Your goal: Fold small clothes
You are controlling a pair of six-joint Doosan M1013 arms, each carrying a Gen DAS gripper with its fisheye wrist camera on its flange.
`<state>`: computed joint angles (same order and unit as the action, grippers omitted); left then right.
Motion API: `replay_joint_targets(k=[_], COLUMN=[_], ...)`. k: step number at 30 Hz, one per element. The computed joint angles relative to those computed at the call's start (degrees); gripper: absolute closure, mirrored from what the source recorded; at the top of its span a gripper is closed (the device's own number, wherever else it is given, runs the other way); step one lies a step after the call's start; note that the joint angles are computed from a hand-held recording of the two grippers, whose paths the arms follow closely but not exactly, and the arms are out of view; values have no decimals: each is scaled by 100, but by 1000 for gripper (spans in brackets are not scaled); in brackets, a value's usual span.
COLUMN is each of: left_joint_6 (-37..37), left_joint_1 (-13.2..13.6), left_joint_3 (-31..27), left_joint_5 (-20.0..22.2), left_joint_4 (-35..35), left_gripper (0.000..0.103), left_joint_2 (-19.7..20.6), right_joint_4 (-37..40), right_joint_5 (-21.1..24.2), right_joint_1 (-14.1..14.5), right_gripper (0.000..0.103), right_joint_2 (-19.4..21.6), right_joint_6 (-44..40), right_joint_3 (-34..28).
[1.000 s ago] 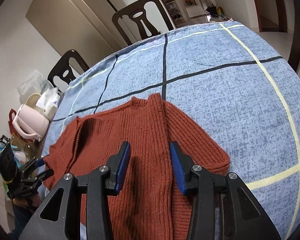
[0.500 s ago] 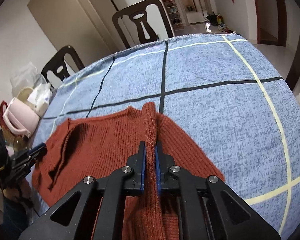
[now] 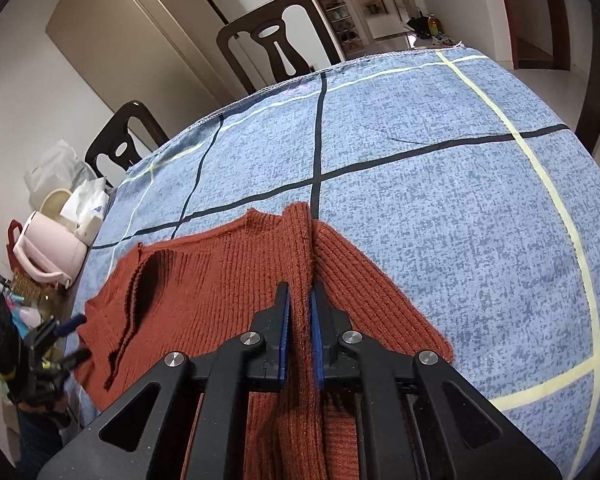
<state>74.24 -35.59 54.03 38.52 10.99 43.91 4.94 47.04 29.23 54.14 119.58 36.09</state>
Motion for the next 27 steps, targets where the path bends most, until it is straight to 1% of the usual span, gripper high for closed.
replay_joint_targets(k=[2,5,9,13,17,19,21,22,23,24,25,27], left_joint_6=[-138,-227,-400,-344,-254,-423,-653,-757,-845,-932,-991,-1272], left_joint_1=[-19,-36,-17,-4,-70,-80,-31,21,74,126,178,240], left_joint_3=[-89,-160,68,149,-40,-197,-305,-376,-406,-387,-345,-215], left_joint_5=[124,140,-37,110,227,252,207,201,160,67,-36,-225], left_joint_4=[235,429,657,768,968,1082,928,669,400,118,-167,-414], left_gripper=[42,42,42,42,42,42,56,69,78,83,91,94], left_joint_2=[59,108,-23,-55,58,139,187,218,234,231,222,180], right_joint_4=[-19,-50,10,21,51,19,-29,-75,-133,-160,-160,-156], right_joint_5=[44,117,114,83,36,61,116,159,184,187,178,89], right_joint_1=[4,12,-1,-3,-7,0,9,18,27,34,35,35], right_gripper=[93,93,93,90,89,89,89,89,91,95,95,96], right_joint_2=[-3,27,32,21,33,38,57,80,92,95,95,72], right_joint_6=[-55,-60,-69,-141,-130,-121,-135,-134,-118,-118,-118,-108], right_joint_3=[-6,-80,-80,-47,-46,-63,-117,-173,-207,-221,-222,-174])
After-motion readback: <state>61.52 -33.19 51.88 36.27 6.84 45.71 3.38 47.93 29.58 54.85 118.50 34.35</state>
